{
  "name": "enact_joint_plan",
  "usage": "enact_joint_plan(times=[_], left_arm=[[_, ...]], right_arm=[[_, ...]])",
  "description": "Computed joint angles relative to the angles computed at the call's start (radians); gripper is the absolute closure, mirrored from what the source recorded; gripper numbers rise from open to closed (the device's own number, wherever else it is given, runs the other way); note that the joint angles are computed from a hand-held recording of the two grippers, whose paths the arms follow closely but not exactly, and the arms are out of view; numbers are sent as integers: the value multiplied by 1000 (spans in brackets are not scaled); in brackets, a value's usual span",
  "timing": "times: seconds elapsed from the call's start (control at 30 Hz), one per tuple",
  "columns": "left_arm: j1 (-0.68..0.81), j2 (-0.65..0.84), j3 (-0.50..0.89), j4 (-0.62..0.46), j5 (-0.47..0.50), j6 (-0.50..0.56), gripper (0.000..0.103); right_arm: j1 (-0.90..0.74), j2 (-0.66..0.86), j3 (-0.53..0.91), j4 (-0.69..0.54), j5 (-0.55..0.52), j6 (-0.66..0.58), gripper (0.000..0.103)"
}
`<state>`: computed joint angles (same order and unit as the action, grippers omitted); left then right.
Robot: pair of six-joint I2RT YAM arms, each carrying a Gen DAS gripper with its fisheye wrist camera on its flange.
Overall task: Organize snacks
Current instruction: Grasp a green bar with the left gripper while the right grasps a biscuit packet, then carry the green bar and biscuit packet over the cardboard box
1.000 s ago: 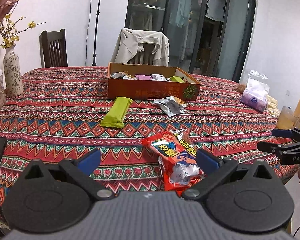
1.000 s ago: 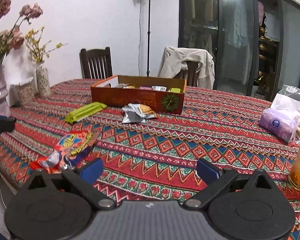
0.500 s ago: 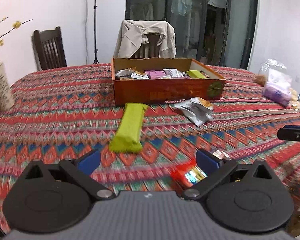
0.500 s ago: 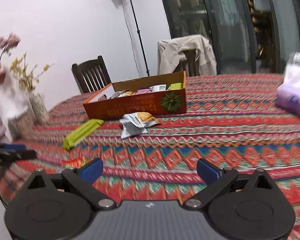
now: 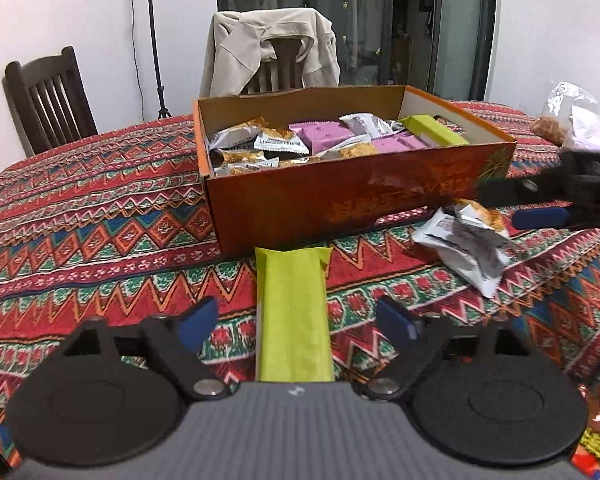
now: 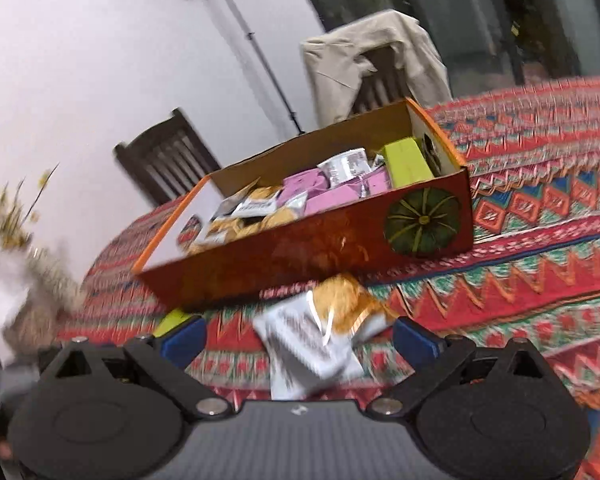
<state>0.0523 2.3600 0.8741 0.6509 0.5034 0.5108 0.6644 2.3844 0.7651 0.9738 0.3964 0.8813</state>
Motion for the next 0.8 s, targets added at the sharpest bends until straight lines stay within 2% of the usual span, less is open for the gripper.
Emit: enact_joint_plan(times=[0.1, 0.13, 0.17, 0.2, 0.23, 0.27, 0.33, 0.4, 0.5, 0.6, 0.73, 0.8], left_arm=[[-2, 40, 52, -26, 0, -19, 35], [-1, 49, 62, -31, -1, -24, 40], [2, 55, 65, -25, -2, -25, 41], [6, 58, 62, -13, -1, -27, 44], [11, 58, 60, -8, 5, -31, 44], [16, 59, 63, -15, 15, -35, 44], [19, 64, 66, -12, 24, -55, 44], [12, 65, 57, 7, 14, -59, 44], [2, 52, 26, 35, 7, -56, 66], [14, 18, -17, 24, 40, -76, 67], [46, -37, -184, 187, 40, -103, 67], [76, -68, -264, 245, 64, -109, 67]], right_arm=[[-36, 58, 107, -69, 2, 51, 12], [-33, 73, 158, -140, 42, 45, 19], [-32, 83, 190, -183, 73, 17, 32], [-25, 92, 224, -242, 104, -6, 36], [-19, 98, 235, -267, 124, -21, 44], [-15, 99, 228, -265, 138, -40, 46], [-7, 93, 211, -279, 164, -63, 47], [7, 68, 196, -346, 205, -69, 47], [39, 44, 173, -415, 243, -84, 44], [88, 20, 138, -465, 290, -52, 40], [143, -10, 90, -524, 334, 25, 23], [178, -26, 60, -537, 366, 52, 22]])
